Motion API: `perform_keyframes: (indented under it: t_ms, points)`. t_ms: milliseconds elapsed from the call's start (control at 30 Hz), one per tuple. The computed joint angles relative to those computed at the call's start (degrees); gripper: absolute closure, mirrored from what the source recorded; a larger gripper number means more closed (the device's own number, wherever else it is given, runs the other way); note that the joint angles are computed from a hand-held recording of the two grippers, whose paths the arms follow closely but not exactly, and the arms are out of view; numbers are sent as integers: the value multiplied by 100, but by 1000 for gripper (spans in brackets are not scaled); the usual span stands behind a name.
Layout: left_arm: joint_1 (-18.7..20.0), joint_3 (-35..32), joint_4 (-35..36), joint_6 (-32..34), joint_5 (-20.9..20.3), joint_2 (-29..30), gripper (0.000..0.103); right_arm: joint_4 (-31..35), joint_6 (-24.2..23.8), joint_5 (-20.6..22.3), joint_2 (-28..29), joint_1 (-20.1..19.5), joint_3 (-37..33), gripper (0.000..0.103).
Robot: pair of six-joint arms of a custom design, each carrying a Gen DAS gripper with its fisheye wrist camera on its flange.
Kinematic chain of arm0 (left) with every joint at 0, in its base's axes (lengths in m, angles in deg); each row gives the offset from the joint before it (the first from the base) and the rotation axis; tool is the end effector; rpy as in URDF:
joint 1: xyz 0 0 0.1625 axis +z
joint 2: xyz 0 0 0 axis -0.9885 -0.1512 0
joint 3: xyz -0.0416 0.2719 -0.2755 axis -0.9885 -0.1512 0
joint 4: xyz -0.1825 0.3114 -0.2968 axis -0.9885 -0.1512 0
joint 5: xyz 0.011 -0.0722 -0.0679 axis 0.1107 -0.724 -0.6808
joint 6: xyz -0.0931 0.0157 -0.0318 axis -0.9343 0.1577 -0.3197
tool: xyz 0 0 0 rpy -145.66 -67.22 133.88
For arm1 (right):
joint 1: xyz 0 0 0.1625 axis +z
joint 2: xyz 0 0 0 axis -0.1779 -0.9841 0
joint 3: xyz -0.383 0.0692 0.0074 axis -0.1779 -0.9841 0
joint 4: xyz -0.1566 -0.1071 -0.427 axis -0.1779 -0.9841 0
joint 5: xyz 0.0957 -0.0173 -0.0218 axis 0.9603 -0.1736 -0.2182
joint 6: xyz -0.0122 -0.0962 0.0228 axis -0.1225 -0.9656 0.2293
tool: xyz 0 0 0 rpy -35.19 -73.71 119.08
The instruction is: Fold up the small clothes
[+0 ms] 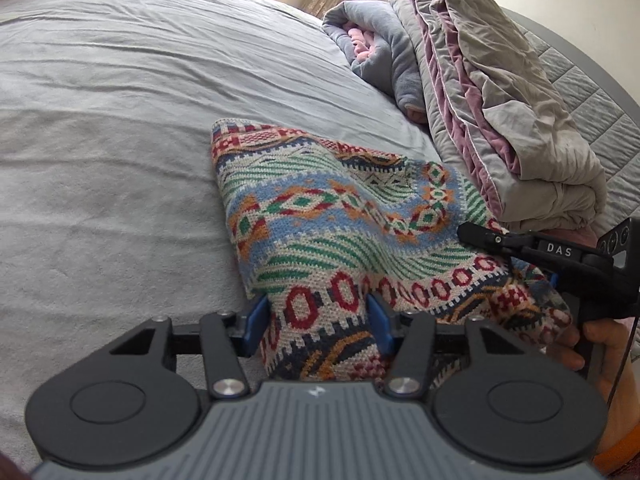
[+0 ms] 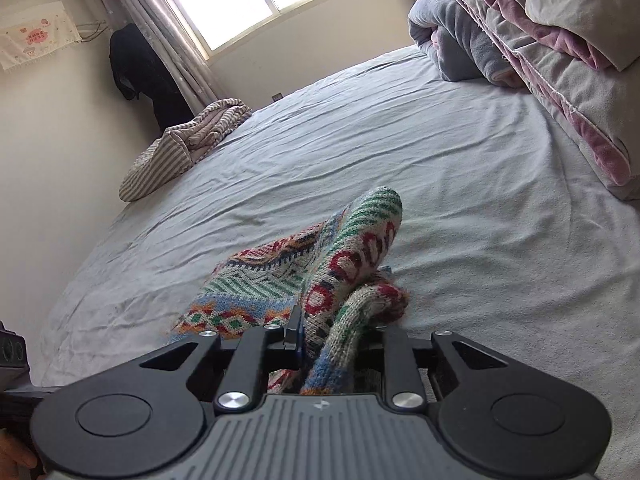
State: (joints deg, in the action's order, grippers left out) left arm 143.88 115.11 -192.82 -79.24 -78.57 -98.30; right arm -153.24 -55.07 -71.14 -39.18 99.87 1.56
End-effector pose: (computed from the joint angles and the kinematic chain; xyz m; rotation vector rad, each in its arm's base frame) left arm -0.1023 -0.6178 0.0943 -0.1390 2.5821 -1.1791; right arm 0.1372 -0.7965 0.1071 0.8719 -2.9176 0.6462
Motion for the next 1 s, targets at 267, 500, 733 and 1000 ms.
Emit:
perform_keyframes:
  t_ms: [267,500,733,1000]
  points:
    - [648,71,-720,-450,-1513,-19,21,481,763,-43,207,-224,-281,25]
    - [794,-6,-1487,-594,-1881,288,56,790,1016,692,200,-414,-20,62]
    - [456,1019,-1492,-664,-1591,-704,67,465,873,917,-487,-160,963,68]
    - [-91,2845,-1164,-995,-692,-2867,67,458,866,1097,-876,262,1974,68]
